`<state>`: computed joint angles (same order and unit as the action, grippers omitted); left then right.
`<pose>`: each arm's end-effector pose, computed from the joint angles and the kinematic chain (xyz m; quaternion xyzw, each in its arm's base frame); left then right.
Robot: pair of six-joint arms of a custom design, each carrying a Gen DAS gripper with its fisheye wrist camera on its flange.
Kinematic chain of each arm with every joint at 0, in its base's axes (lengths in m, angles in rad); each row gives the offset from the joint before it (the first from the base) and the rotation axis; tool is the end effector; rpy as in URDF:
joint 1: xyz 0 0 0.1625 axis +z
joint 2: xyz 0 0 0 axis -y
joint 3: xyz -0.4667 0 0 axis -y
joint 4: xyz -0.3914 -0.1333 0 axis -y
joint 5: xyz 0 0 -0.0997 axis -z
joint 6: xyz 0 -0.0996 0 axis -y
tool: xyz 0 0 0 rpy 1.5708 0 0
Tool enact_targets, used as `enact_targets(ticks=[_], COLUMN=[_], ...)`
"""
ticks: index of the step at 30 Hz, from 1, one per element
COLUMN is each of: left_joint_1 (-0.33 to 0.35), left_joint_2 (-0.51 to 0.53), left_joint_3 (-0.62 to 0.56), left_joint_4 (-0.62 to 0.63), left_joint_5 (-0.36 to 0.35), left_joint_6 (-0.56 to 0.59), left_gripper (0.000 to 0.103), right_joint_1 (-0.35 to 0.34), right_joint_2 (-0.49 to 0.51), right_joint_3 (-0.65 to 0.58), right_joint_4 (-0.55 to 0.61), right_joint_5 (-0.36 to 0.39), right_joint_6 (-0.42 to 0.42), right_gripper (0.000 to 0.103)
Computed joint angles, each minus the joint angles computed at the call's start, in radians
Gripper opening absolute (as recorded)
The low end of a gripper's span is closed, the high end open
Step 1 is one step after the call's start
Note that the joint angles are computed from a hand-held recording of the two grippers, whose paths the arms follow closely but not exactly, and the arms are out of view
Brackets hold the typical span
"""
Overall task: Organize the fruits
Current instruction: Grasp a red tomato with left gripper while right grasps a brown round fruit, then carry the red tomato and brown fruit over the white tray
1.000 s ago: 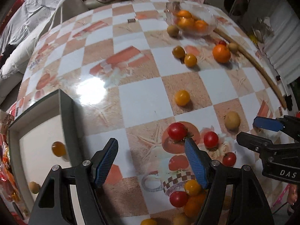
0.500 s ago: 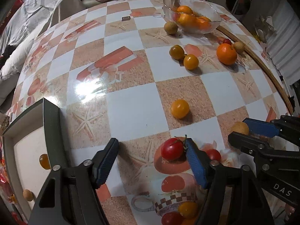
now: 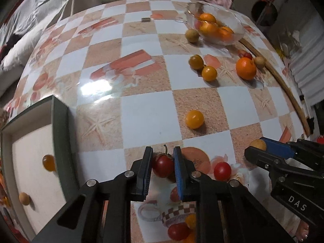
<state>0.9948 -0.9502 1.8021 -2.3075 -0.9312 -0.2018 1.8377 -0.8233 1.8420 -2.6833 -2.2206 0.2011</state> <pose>-0.1755 -0.6241 0.1568 0.1941 0.9278 -0.0684 0.3111 0.2364 -0.5877 0.1019 0.0162 -0.9466 0.1172 0.2999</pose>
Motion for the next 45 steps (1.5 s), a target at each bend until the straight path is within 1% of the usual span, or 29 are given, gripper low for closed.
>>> enact_targets(ticks=[8,20,31,45], left_joint_1=[-0.001,0.013,0.05,0.115], left_joint_2=[-0.066,-0.164,-0.259,-0.38], left_joint_3=[0.017,0.053,0.091,0.15], left_joint_4=[0.008,0.007,0.03,0.094], left_joint_5=[0.001,0.042,0.097,0.154], left_joint_6=[-0.039,-0.059,-0.089,-0.175], left_gripper=[0.022,0.022,0.022,0.022], right_joint_1=[0.018,0.064,0.119,0.188], right_joint_2=[-0.01,0.033,0.12,0.266], right_joint_3=[-0.01,-0.072,-0.177,-0.345], right_joint_4=[0.014,0.06,0.116,0.202], right_joint_5=[0.02,0.033,0.076,0.155], right_joint_6=[0.01,0.002,-0.029,-0.089], right_gripper=[0.03,0.03,0.03,0.03])
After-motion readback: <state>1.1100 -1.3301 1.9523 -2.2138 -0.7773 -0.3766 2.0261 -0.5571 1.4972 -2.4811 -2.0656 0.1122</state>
